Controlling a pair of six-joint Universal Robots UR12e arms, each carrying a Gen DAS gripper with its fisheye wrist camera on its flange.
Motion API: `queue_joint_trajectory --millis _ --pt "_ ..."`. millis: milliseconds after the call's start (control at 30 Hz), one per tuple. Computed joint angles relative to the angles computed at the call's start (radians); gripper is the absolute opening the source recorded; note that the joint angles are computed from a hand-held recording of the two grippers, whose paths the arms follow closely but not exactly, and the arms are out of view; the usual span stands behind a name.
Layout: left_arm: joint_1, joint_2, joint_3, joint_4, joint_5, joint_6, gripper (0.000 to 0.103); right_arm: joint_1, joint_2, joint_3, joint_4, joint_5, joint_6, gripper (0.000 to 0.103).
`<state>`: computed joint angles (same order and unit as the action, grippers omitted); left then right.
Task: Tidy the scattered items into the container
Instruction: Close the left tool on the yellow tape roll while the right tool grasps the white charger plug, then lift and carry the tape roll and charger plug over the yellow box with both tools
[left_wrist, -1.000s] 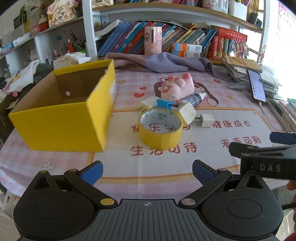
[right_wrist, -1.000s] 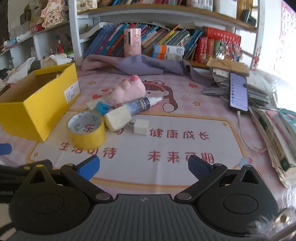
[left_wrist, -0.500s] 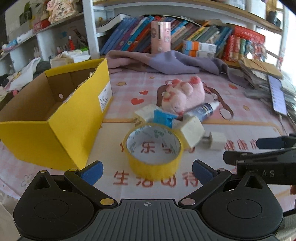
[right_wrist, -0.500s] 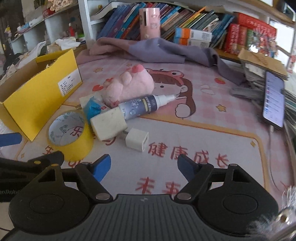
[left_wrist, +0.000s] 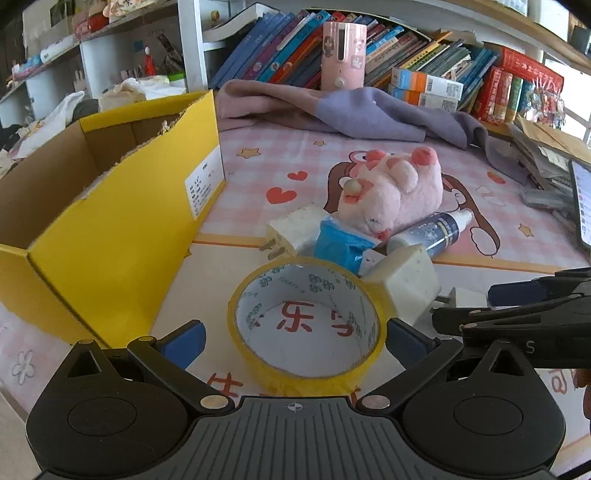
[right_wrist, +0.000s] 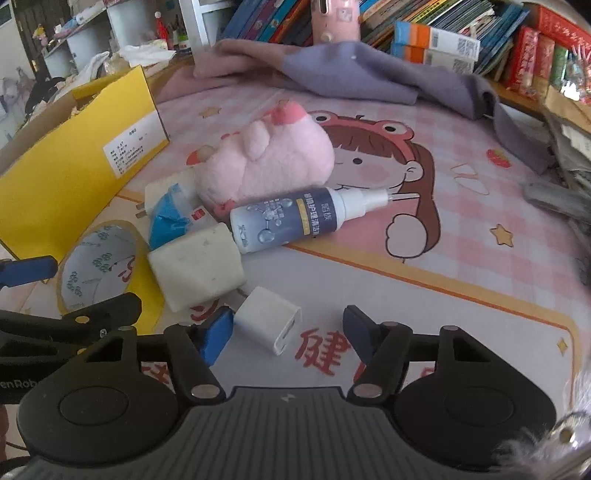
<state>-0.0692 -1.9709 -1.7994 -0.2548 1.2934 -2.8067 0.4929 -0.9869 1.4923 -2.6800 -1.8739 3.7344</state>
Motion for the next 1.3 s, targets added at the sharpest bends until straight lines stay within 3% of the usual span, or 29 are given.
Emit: queue_joint_trajectory --millis 67,100,133,400,533,733,967,1300 --pt "-0.005 -0.008 0.009 -0.007 0.011 -0.003 0.103 -0.005 0.0 0.004 -0.017 0.013 -0.028 0.056" --pt "-0.007 -0.012 0.013 -0.01 0.014 -0.005 0.103 -0.007 -0.002 0.009 -0.027 0.018 -0.044 0.042" --pt "-0.009 -0.015 0.017 -0.011 0.013 -0.006 0.103 -0.008 -0.005 0.012 -0.025 0.012 -0.053 0.036" --pt "-0.011 -0.031 0.03 -0.018 0.01 -0.02 0.102 -0.006 -0.028 0.043 0.001 -0.03 -0.115 0.036" --pt "-0.005 -0.03 0.027 -0.025 -0.017 -0.024 0.091 0.002 -0.024 0.041 -0.006 -0.05 -0.168 0.04" --pt "-0.004 -0.015 0.027 -0.068 -0.014 -0.016 0.09 0.002 -0.02 0.035 -0.006 -0.046 -0.197 0.036" --pt "0.013 0.033 -0.005 -0.082 -0.073 0.039 0.09 0.01 -0.037 0.038 -0.002 -0.019 -0.174 0.035" --pt "0.047 0.116 -0.042 -0.156 -0.14 0.094 0.09 0.033 -0.092 0.083 -0.016 -0.03 -0.064 0.036"
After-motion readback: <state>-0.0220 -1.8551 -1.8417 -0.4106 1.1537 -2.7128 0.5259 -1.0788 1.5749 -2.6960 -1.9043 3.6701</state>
